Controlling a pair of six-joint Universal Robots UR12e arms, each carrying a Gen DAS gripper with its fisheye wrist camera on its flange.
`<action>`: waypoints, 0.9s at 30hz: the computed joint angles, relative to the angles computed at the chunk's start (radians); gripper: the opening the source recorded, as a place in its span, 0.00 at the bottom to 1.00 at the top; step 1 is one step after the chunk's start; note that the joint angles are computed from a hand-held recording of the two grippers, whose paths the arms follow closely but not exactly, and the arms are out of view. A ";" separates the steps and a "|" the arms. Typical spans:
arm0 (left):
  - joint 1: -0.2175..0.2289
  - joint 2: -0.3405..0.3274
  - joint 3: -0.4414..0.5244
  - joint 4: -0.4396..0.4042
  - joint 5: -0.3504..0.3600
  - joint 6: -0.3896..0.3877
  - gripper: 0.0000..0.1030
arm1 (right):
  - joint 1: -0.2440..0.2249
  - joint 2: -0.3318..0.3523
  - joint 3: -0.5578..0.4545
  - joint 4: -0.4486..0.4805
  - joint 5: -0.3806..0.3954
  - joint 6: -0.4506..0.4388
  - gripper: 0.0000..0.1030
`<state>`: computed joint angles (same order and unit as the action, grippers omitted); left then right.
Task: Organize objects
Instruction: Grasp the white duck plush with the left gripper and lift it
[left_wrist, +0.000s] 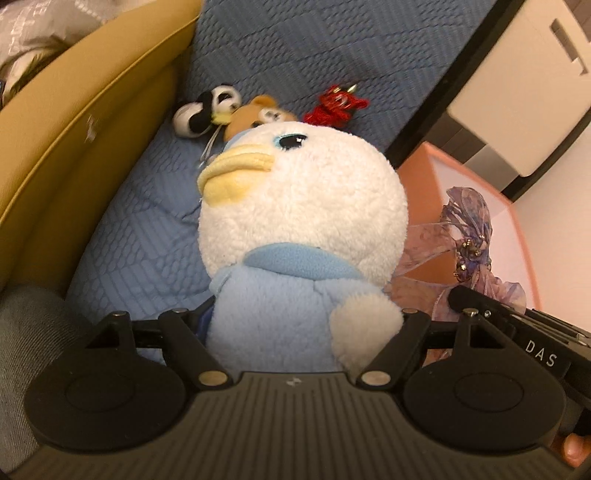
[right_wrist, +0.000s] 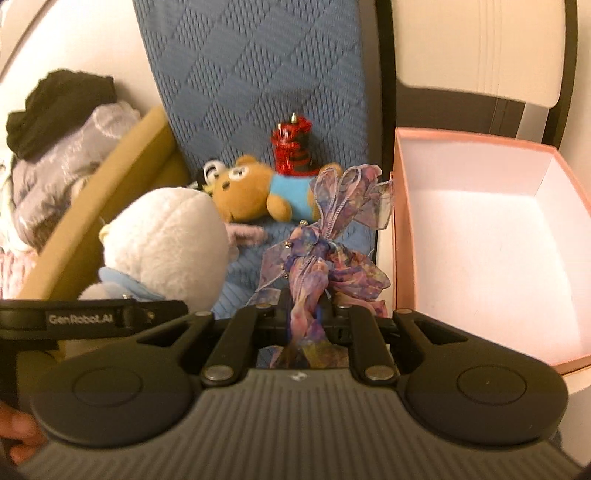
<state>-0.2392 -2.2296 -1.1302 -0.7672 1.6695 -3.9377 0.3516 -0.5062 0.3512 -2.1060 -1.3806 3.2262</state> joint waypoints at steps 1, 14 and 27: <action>-0.004 -0.004 0.016 -0.006 0.009 0.003 0.78 | -0.003 -0.002 -0.003 -0.004 0.005 0.001 0.15; -0.042 -0.079 0.239 -0.064 0.080 0.067 0.78 | -0.042 0.003 -0.073 -0.034 0.035 0.002 0.15; -0.084 -0.331 0.719 -0.230 0.076 0.140 0.78 | -0.105 -0.013 -0.063 -0.076 0.023 0.019 0.15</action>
